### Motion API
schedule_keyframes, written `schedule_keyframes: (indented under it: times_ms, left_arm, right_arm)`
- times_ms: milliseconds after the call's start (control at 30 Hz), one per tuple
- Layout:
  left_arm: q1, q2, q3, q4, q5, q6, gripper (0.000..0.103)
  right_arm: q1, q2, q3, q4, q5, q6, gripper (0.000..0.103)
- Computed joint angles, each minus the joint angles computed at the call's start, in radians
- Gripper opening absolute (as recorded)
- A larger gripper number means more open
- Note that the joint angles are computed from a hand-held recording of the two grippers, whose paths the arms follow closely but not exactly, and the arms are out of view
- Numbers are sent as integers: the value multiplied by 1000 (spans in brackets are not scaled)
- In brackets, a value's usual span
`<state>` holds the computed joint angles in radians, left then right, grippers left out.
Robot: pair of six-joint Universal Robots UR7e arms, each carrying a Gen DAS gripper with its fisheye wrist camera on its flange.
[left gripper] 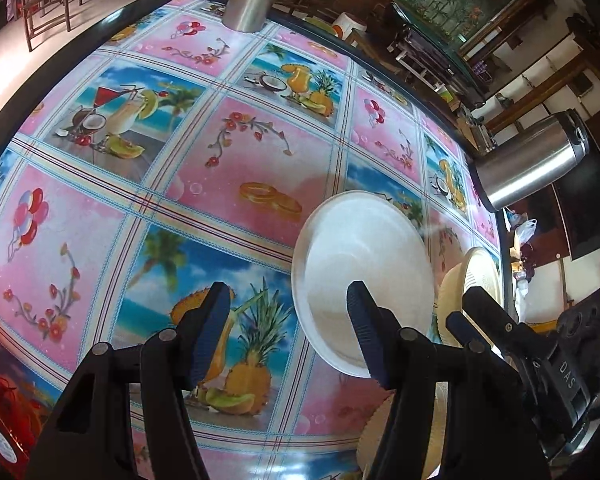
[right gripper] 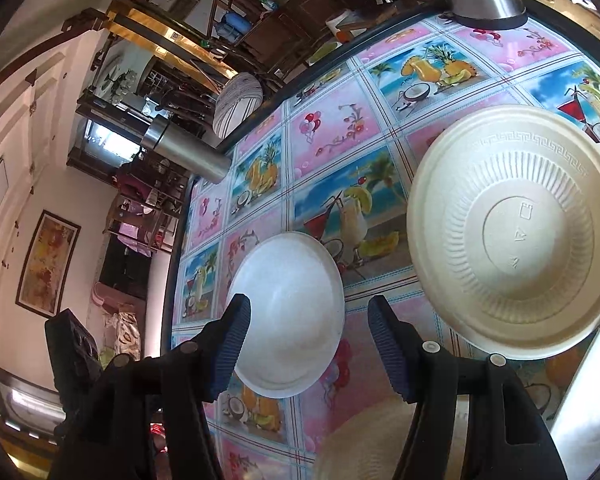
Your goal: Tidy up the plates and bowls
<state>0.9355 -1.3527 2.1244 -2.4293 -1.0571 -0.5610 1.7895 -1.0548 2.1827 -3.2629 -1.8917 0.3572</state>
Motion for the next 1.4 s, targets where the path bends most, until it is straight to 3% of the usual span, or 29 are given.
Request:
schedule_keyframes:
  times_ms: [333,500,667,733,933,1100,1400]
  left_arm:
    - [24,-9,12,-80,-60,47,57]
    - [43,7,8,-102,-128,76,34]
    - [43,11,9,-110,-131,79,22]
    - [42,8,11,-114,-128,79,17]
    - [43,10,13,-113,-129,79,16]
    - [43,8,13,-111,-119,78,16]
    - [44,12,16,-113,-97,75,8]
  right_arm:
    - [-7,32,-12,-9,-3,3,61]
    - [-18,42,-15,-7,7,16,55]
    - [-22,41,-9,-27,0,22,54]
    - [-24,43,-9,-27,0,20,50]
    - [-30,63,-20,-11,5,20,36]
    - [-30,72,-22,-19,-10,23,17]
    - [-15,81,-28,-27,-48,12,8]
